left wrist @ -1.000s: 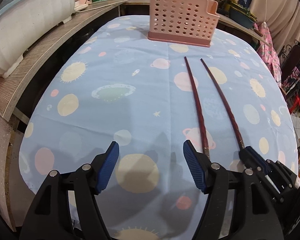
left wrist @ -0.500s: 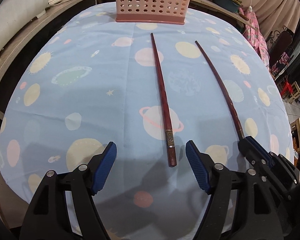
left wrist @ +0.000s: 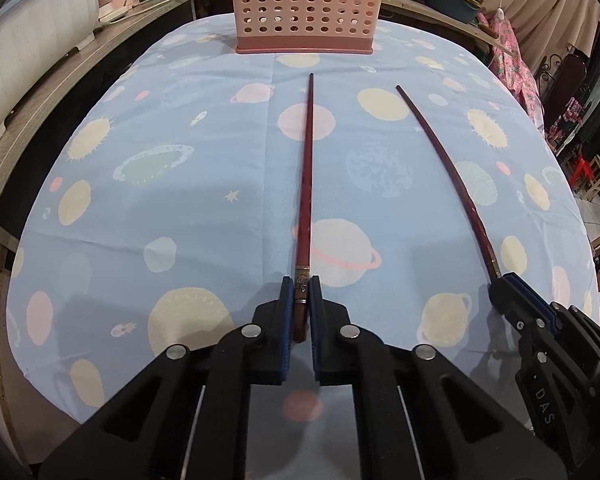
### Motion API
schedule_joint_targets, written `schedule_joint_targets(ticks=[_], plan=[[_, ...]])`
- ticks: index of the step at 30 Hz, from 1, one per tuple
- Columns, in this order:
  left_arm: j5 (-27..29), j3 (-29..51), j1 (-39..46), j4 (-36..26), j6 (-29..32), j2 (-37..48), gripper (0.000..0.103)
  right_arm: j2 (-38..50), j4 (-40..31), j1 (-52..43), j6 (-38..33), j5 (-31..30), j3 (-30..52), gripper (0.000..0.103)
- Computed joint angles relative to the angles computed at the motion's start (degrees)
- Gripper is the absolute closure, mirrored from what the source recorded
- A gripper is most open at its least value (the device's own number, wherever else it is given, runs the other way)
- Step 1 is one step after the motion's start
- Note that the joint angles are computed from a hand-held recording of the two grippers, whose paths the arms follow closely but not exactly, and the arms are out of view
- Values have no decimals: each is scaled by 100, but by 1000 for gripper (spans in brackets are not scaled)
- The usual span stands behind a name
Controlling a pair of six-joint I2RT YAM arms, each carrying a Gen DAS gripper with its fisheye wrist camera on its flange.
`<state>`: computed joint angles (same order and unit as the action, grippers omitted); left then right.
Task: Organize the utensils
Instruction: 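Grasp a dark red chopstick with the left tool while the right tool grasps the last one, then lift both chopsticks and carry them over the pink holder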
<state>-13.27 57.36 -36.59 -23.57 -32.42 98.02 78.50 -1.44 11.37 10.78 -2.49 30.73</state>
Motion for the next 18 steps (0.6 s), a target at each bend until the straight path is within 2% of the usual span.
schedule_joint_targets(ticks=[5, 18], plan=[[100, -20, 39, -83, -28, -84, 96, -99, -171, -34, 3, -88, 45, 96], [-267, 89, 136, -514, 15, -1003, 96, -968, -696, -357, -9, -355, 428, 96]])
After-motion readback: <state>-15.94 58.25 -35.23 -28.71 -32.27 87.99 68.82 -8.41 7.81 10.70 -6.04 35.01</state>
